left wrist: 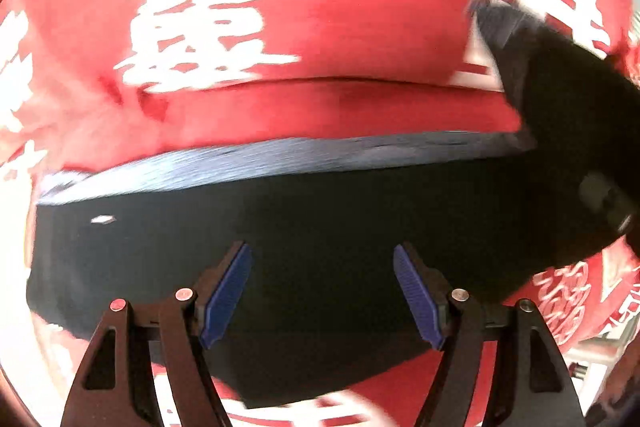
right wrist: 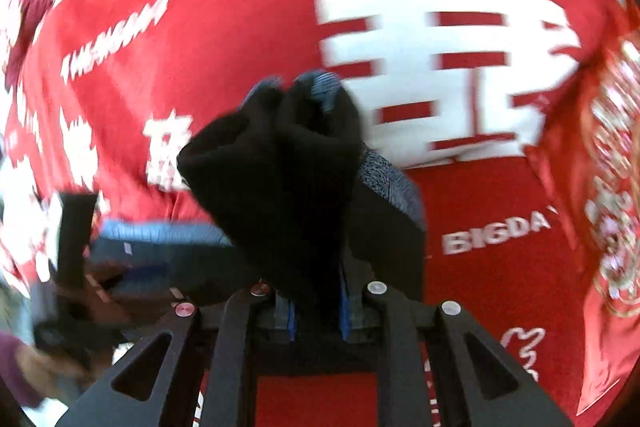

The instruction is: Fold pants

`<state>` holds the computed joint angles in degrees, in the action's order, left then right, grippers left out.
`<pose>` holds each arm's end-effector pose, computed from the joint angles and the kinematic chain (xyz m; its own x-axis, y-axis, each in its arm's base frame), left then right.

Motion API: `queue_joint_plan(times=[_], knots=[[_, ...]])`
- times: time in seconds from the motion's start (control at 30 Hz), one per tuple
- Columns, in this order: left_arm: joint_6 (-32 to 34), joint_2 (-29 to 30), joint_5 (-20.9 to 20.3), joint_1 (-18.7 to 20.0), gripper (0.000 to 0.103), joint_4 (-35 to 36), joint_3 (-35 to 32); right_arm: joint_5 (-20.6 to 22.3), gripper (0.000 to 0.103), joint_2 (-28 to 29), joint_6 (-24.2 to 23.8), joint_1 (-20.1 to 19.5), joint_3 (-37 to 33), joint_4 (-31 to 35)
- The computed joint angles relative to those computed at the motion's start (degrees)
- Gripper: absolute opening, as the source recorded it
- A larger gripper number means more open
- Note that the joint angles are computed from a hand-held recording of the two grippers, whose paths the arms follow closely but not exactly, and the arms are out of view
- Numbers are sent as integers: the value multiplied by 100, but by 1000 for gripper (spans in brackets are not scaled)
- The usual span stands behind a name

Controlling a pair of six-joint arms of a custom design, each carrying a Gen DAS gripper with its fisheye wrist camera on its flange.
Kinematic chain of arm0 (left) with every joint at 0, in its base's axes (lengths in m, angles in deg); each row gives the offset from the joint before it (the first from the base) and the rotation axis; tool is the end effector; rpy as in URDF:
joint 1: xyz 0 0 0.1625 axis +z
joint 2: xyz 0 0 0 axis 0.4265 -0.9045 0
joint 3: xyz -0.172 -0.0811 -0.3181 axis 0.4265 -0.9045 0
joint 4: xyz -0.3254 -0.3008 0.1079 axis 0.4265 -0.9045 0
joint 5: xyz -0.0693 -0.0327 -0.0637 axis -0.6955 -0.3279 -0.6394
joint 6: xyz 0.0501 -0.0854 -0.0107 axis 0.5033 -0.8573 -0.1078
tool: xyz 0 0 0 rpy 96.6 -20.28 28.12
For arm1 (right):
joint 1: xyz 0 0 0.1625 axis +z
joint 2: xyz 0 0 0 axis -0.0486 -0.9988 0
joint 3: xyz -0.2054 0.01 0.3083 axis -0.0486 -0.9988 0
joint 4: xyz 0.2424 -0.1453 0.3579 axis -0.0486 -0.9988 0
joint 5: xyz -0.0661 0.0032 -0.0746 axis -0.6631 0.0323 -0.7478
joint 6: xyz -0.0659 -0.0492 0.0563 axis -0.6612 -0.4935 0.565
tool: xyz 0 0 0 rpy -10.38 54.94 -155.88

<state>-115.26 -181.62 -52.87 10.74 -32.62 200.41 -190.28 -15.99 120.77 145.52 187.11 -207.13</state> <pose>-0.1257 -0.3159 0.3193 -0.7557 0.2166 -0.6181 0.2746 0.9616 0.0013 0.4349 -0.2470 0.1066 -0.8052 -0.0059 0.5930 -0.2625 0.9002 -0.3474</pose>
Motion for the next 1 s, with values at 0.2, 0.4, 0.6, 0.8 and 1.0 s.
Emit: queue_joint_plan(times=[0.2, 0.4, 0.6, 0.8, 1.0], knots=[[123, -433, 416, 694, 75, 742, -188, 301, 29, 2246, -258, 166, -1346, 1655], [662, -317, 240, 1087, 75, 290, -201, 598, 53, 2112, -596, 581, -1324, 1418], [1230, 90, -982, 1129, 75, -820, -183, 2034, 53, 92, 996, -274, 668, -1143], [1321, 474, -1470, 1089, 67, -1120, 33, 2753, 53, -788, 2276, -910, 2183, -3300], [1405, 468, -1559, 1068, 51, -1136, 150, 2622, 52, -754, 2680, -858, 2413, -3976]])
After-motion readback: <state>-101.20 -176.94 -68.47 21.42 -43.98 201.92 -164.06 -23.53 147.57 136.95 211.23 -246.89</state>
